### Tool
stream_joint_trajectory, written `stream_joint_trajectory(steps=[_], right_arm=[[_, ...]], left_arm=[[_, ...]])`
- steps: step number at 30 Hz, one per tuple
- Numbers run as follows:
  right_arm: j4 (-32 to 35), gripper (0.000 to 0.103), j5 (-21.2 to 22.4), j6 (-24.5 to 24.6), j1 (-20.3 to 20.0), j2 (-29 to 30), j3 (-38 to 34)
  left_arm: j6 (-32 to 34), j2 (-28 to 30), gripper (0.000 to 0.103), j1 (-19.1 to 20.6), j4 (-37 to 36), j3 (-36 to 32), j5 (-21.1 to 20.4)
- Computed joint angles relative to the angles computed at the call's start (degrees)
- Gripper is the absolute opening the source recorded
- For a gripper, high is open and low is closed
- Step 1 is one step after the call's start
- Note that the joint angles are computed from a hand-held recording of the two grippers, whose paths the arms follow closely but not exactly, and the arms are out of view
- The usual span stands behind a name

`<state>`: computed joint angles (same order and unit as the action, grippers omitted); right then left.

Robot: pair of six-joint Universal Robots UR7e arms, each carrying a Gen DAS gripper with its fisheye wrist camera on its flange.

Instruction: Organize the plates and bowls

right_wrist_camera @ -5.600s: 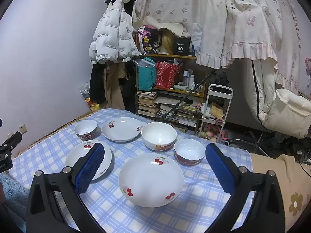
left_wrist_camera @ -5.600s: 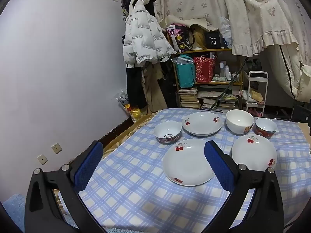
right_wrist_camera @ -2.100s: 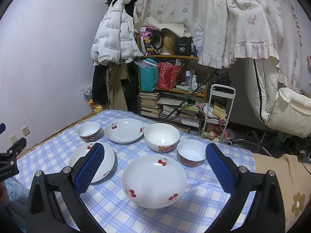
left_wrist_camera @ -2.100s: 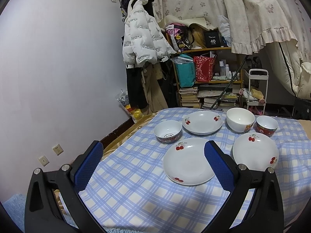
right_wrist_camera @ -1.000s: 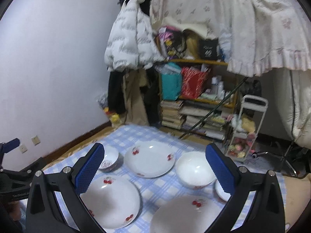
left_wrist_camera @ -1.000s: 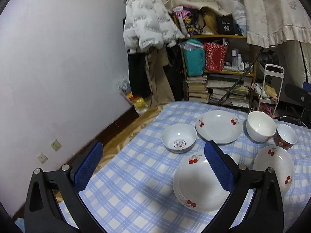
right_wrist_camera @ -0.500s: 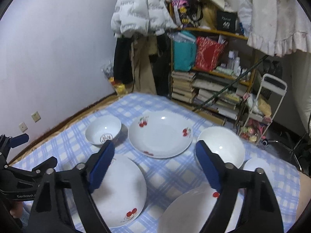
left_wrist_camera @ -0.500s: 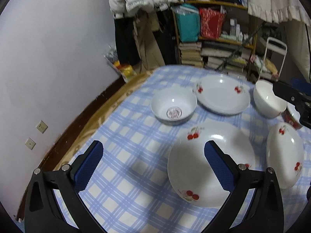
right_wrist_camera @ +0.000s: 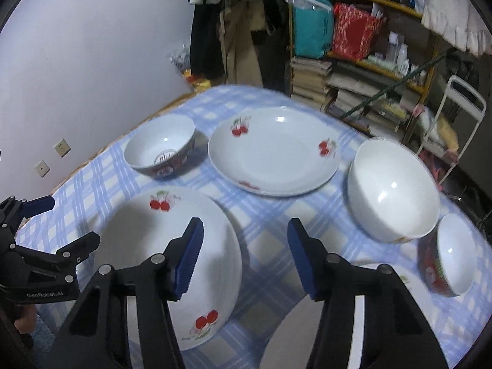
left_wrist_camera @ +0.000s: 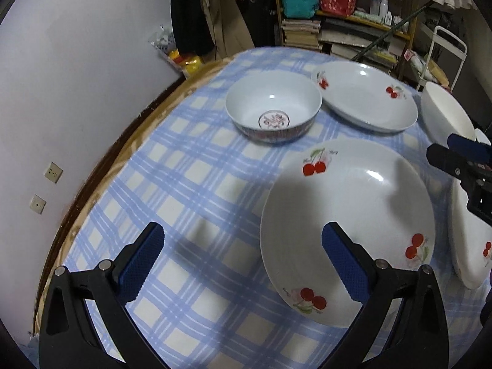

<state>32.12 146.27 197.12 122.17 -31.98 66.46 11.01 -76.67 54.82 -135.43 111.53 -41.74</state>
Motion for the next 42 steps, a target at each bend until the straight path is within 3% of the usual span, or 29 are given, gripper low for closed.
stream_joint_trajectory(steps=[3,9,12,17,19,22,24,31,42], right_arm=[[1.7,0.052,-1.2,1.4,-0.9,0.9,-0.5],[2.2,0.051,-3.2,2.3,-1.8,1.3,-0.2],[2.4,0.043,-4.0,2.1,-2.1,1.4,-0.2],[2.1,0.036,-6.5,2.1,-2.7,1.1,0.5],[2.5,0.027,-7.3,2.0,-2.9,1.2,0.4],[4.9,0.008,-6.4,3.3,-2.8,2.4,-1.2],[5.7,0.007,-5.6,4.1,-2.7,2.8,-1.5],[4.5,0.007,-7.4,4.3,-3.4,1.7,-0.1],[7.7,0.007,-6.4,6.4,-2.5,2.5,-1.3]], left_arm=[[-0.5,0.7,0.101,0.8,1.2,-0.5,-0.2],[-3.9,1.8,0.101,2.4,7.1,-2.2,-1.7],[-4.5,2.0,0.098,2.9,8.0,-2.5,-2.4],[-6.7,2.3,0.074,4.1,11.2,-3.7,-5.6],[-7.2,2.5,0.047,4.9,12.8,-4.5,-7.8],[-8.0,2.8,0.033,5.6,15.0,-5.6,-10.5],[-8.1,2.8,0.025,5.8,14.7,-5.6,-11.8],[-11.7,3.8,0.022,7.2,15.5,-7.7,-14.8],[-10.8,3.5,0.021,6.4,16.3,-7.9,-14.8]])
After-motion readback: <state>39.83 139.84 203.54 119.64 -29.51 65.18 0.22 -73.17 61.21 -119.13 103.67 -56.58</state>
